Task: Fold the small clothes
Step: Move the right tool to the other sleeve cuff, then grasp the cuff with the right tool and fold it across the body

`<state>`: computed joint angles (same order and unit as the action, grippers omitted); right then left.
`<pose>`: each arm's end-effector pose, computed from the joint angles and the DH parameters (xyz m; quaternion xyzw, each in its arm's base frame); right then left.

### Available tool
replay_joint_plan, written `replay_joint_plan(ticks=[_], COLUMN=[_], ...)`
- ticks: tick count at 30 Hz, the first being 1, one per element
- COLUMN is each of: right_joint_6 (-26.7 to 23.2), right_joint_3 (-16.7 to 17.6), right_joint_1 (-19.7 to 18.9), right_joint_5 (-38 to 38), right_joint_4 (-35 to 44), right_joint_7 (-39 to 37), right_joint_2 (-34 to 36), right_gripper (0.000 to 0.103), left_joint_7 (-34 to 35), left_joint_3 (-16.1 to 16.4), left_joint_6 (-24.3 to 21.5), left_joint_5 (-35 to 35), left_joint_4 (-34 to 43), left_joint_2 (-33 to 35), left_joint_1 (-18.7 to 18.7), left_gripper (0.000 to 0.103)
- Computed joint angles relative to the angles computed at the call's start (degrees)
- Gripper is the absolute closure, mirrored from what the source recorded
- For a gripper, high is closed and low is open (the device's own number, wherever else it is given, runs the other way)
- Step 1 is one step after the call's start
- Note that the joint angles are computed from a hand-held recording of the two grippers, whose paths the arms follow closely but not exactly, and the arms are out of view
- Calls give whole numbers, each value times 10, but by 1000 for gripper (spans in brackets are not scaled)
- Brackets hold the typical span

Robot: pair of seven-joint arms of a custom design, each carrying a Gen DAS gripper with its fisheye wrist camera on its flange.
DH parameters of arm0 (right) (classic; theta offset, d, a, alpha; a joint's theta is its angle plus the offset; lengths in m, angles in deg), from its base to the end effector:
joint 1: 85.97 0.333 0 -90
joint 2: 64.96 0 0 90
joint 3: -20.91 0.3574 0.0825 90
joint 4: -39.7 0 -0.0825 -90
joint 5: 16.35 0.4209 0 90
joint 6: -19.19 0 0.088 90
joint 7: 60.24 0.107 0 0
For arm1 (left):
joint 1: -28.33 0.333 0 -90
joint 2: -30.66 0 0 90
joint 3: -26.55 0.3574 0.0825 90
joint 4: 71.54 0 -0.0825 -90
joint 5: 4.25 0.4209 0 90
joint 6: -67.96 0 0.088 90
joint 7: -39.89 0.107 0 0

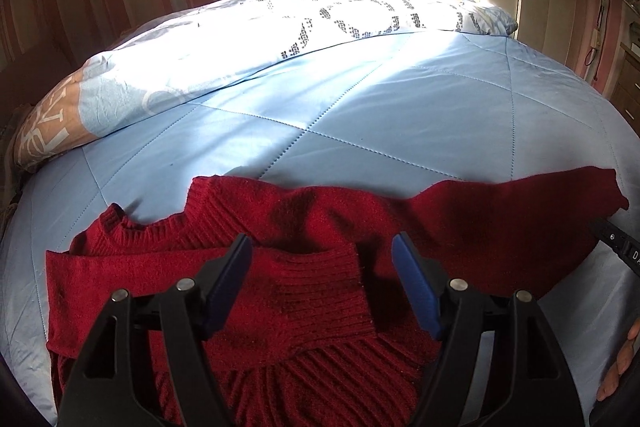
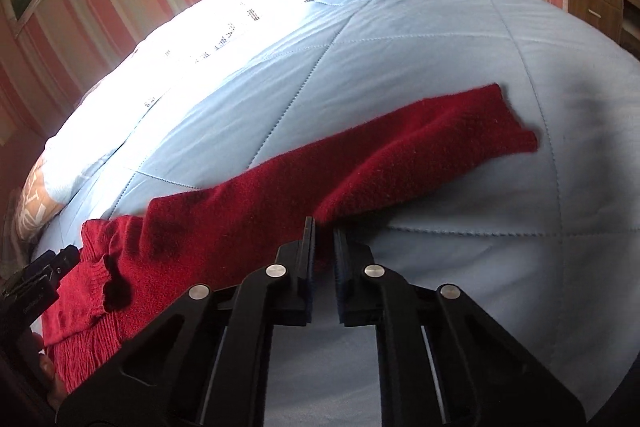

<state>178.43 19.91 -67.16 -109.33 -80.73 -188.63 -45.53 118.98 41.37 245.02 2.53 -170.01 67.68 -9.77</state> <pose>0.5709 0.2302 0.2720 -0.4020 0.8300 -0.2387 0.3043 0.6895 -0.3468 0.3155 -0.4969 0.7853 -0.2764 0.2448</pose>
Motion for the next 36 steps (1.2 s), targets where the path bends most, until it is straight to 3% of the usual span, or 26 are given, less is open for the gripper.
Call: replay_joint_plan(ticks=[3, 9, 14, 17, 20, 23, 26, 27, 29, 31, 36], right_joint_6=[-40, -58, -71, -47, -31, -40, -51, -39, -3, 34, 62], right_joint_3=[9, 21, 20, 24, 64, 129, 174, 175, 153, 108, -57], right_joint_1=[20, 45, 74, 87, 80, 59, 44, 44, 58, 88, 222], right_joint_5=[30, 86, 153, 201, 308, 424, 509, 521, 521, 503, 396], right_joint_4=[4, 42, 103, 171, 267, 354, 394, 384, 339, 286, 156], right_joint_7=[-74, -199, -299, -378, -549, -715, -807, -810, -788, -745, -571], right_joint_2=[-13, -13, 13, 56, 132, 210, 260, 258, 228, 185, 66], right_gripper=[95, 95, 95, 95, 95, 95, 85, 75, 65, 57, 56], left_joint_7=[0, 3, -5, -14, -19, -23, -20, -19, -12, -6, 32], left_joint_3=[3, 11, 50, 77, 103, 120, 114, 107, 87, 70, 19], left_joint_6=[1, 2, 4, 13, 17, 22, 19, 17, 18, 23, 46], left_joint_5=[1, 4, 17, 26, 32, 35, 32, 31, 30, 31, 18], left_joint_4=[-6, -32, -68, -94, -115, -134, -144, -147, -156, -163, -174], left_joint_2=[-4, -24, -48, -67, -82, -95, -104, -107, -115, -119, -119], left_joint_1=[3, 15, 7, 5, 4, 6, 23, 32, 50, 58, 65], left_gripper=[30, 30, 30, 30, 30, 30, 30, 30, 30, 30, 30])
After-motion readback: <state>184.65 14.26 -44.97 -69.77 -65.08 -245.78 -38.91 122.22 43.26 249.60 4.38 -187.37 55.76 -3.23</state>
